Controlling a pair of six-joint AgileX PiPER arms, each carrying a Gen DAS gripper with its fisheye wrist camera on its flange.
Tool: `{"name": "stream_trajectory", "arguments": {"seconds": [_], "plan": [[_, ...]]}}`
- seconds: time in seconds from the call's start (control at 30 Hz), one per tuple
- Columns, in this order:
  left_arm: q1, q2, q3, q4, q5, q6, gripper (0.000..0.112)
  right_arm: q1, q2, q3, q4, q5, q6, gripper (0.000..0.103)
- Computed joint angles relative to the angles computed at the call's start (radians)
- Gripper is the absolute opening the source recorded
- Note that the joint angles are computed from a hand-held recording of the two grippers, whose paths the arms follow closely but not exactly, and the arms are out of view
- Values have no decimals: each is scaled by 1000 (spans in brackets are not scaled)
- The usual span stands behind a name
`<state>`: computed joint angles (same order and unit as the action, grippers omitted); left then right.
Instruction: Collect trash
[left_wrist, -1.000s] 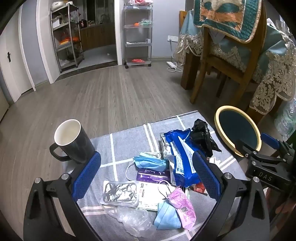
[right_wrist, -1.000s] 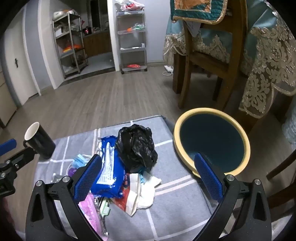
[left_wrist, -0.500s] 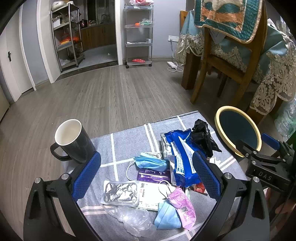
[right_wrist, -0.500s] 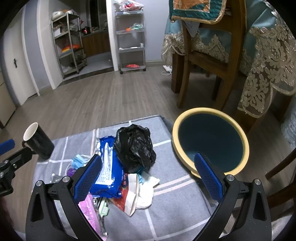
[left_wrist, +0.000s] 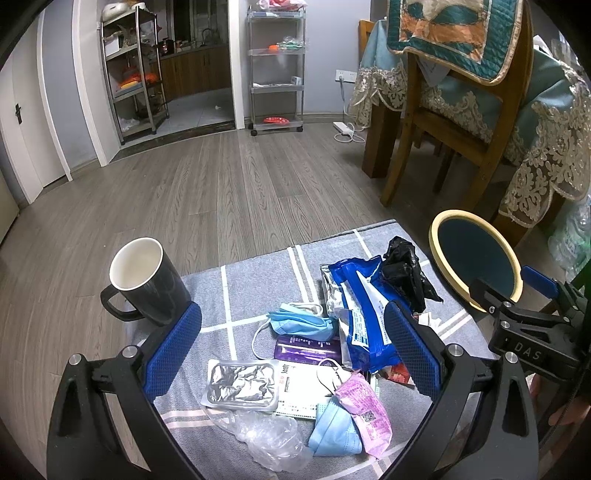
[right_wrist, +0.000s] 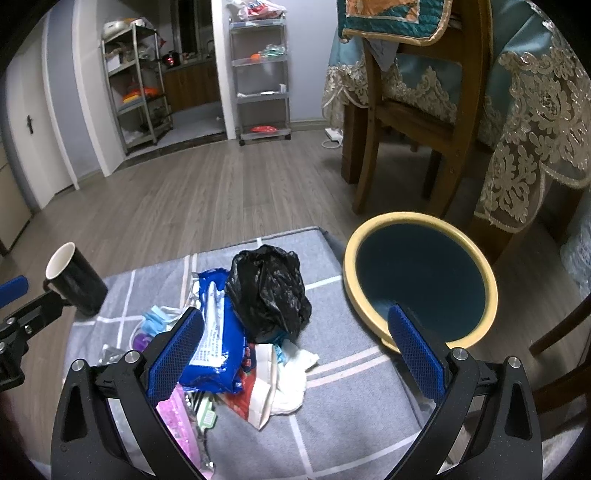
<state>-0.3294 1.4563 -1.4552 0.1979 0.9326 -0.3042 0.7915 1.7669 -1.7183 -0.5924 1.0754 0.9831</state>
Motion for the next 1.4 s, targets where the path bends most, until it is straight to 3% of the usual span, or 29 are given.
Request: {"name": "stream_trajectory", "arguments": {"seconds": [1.2, 1.4], "plan": [[4, -2, 5, -3, -2, 7, 97, -5, 5, -1, 16, 6, -2, 99], [17, -18, 38, -25, -45, 22, 97, -6, 5, 2, 24, 2, -4, 99]]}}
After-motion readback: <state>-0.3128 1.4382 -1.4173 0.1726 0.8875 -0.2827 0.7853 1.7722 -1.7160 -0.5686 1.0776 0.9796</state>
